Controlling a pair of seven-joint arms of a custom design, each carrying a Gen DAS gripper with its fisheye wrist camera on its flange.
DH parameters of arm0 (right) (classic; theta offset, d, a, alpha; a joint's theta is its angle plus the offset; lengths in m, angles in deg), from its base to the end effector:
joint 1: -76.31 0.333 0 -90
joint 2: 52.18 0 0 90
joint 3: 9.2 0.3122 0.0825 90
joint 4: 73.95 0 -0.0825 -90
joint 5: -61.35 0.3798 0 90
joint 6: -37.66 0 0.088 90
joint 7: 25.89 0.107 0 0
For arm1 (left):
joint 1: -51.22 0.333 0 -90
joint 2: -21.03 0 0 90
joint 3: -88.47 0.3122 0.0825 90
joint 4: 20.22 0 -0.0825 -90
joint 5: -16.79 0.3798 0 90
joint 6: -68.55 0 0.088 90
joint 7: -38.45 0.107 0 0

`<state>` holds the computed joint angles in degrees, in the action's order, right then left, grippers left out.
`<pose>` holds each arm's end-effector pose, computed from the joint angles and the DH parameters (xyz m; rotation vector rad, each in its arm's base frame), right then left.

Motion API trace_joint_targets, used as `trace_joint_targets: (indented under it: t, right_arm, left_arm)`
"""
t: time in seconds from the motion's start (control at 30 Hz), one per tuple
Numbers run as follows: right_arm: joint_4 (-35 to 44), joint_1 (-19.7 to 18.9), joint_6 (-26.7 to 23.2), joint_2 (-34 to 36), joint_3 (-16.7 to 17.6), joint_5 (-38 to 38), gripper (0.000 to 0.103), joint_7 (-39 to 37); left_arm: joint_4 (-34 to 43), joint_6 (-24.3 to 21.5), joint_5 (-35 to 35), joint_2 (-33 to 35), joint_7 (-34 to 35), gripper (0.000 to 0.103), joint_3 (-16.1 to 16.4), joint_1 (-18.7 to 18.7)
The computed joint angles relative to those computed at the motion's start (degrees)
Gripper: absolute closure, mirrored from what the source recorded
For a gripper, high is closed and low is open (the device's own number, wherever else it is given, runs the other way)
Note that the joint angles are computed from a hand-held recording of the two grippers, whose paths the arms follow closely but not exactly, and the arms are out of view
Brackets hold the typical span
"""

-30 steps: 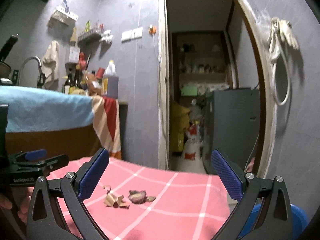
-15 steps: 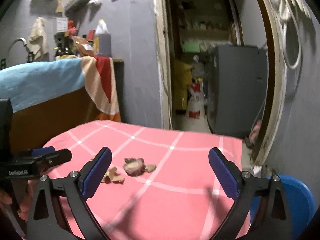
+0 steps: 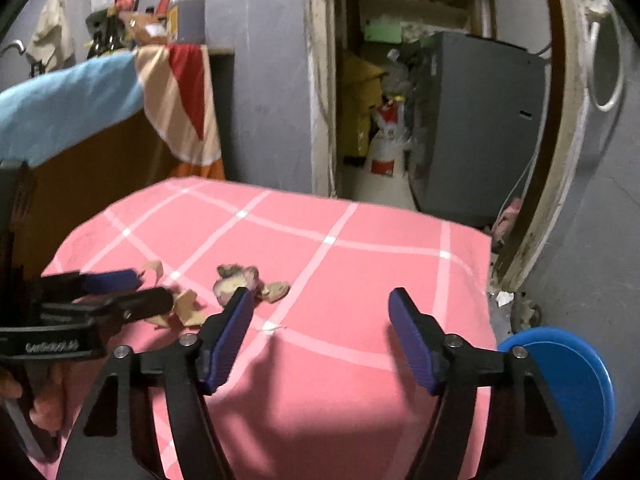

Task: Collect trash
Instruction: 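Grasp the tan paper scrap with the left gripper while the right grasps the purple onion slice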

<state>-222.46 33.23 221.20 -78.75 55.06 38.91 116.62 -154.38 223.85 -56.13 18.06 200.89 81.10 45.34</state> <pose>0.4228 0.2163 0.4030 -1.6875 1.7024 -0.8065 0.5080 -0.0852 0.3806 -1.5198 2.3152 -1.1593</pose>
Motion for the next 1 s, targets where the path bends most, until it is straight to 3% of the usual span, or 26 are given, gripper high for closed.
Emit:
trace_joint_targets:
  t: [0.17, 0.27, 0.4, 0.57, 0.77, 1.0]
  right_arm:
    - [1.3, 1.2, -1.2, 4.2, -1.4, -1.7, 0.049, -1.9]
    - [2.4, 3.3, -2.4, 7.9, -3.7, -3.6, 0.051, -3.2]
    - [4.7, 5.6, -4.9, 12.3, -5.8, -7.1, 0.051, -4.0]
    - [8.5, 5.3, -8.6, 17.2, -4.9, -13.1, 0.051, -3.4]
    - [13.5, 7.6, -13.4, 24.1, -5.8, -20.5, 0.051, -1.6]
    - [17.3, 13.4, -19.9, 28.8, -9.8, -21.1, 0.052, -3.6]
  left_arm:
    - [0.6, -3.3, -0.9, 0.5, -0.3, 0.076, 0.6, 1.0]
    - [0.2, -1.8, -3.6, 0.1, 0.6, 0.082, 0.4, 1.0]
    - [-0.2, 0.4, -5.8, -0.2, -0.5, 0.083, 0.3, 1.0]
    - [-0.1, 3.0, -10.1, -0.2, -1.6, 0.086, 0.6, 1.3]
    - [0.1, 2.8, -10.5, -0.2, -3.2, 0.086, 0.7, 1.8]
    - [-0.5, 1.9, -11.1, -1.2, -3.9, 0.086, 0.9, 1.8]
